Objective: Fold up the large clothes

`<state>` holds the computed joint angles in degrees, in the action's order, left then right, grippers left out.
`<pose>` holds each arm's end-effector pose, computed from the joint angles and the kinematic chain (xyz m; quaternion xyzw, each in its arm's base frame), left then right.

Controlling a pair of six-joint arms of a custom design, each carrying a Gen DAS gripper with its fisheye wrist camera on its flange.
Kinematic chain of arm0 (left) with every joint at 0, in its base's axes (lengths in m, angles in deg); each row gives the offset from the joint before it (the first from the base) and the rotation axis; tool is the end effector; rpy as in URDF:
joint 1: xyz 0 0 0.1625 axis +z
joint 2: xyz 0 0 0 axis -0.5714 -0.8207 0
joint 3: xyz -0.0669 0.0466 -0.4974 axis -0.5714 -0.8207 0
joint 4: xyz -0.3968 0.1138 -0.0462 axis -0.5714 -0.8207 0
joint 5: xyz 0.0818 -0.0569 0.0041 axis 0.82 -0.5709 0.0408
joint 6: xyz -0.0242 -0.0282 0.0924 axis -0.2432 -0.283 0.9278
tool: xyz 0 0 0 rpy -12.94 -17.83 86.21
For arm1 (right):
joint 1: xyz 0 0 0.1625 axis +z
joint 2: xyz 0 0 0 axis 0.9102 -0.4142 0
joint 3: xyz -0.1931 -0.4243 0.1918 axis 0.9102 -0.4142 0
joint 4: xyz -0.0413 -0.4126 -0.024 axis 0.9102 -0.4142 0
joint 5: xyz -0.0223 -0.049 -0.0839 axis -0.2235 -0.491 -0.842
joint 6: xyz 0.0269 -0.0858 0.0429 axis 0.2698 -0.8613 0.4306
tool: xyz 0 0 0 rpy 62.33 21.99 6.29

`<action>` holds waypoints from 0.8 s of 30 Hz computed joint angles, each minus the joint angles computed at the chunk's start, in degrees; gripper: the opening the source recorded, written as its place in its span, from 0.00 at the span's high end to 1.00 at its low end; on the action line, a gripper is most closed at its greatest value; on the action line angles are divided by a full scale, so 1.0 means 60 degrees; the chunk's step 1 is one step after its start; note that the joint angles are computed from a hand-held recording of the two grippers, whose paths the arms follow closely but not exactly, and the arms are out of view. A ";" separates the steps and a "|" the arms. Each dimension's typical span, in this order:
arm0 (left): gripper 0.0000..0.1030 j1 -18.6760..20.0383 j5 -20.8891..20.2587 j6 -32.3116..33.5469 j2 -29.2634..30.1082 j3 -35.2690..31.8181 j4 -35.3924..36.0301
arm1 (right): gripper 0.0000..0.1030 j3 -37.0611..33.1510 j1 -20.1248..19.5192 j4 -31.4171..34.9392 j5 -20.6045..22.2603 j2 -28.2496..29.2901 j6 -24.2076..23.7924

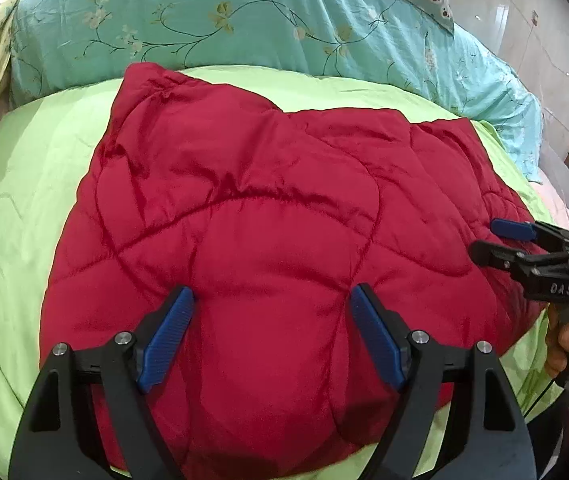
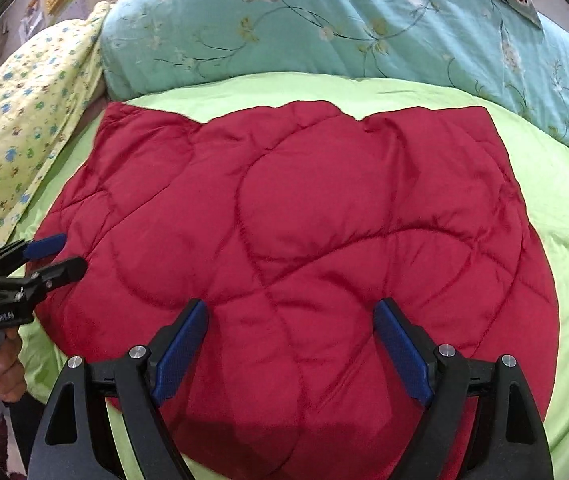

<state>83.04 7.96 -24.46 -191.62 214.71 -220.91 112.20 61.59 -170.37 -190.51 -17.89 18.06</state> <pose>-0.0508 -0.3308 0.3808 0.3417 0.8953 -0.2054 0.1987 0.3176 -0.3205 0.0668 0.1116 -0.8984 0.3075 0.2929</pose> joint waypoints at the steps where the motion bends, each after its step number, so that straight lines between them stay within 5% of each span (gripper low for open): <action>1: 0.21 0.0056 -0.0010 0.0015 0.0120 -0.0032 -0.0068 | 0.16 -0.0057 -0.0063 0.0088 -0.0048 -0.0019 0.0033; 10: 0.21 0.0355 0.0234 -0.0184 0.1358 -0.0659 -0.0213 | 0.16 -0.0471 -0.0674 0.1092 -0.0351 -0.0421 0.0192; 24: 0.20 0.1753 0.0727 -0.0966 0.4024 -0.1991 -0.1753 | 0.18 -0.0385 -0.2028 0.0338 -0.0849 -0.0786 0.0515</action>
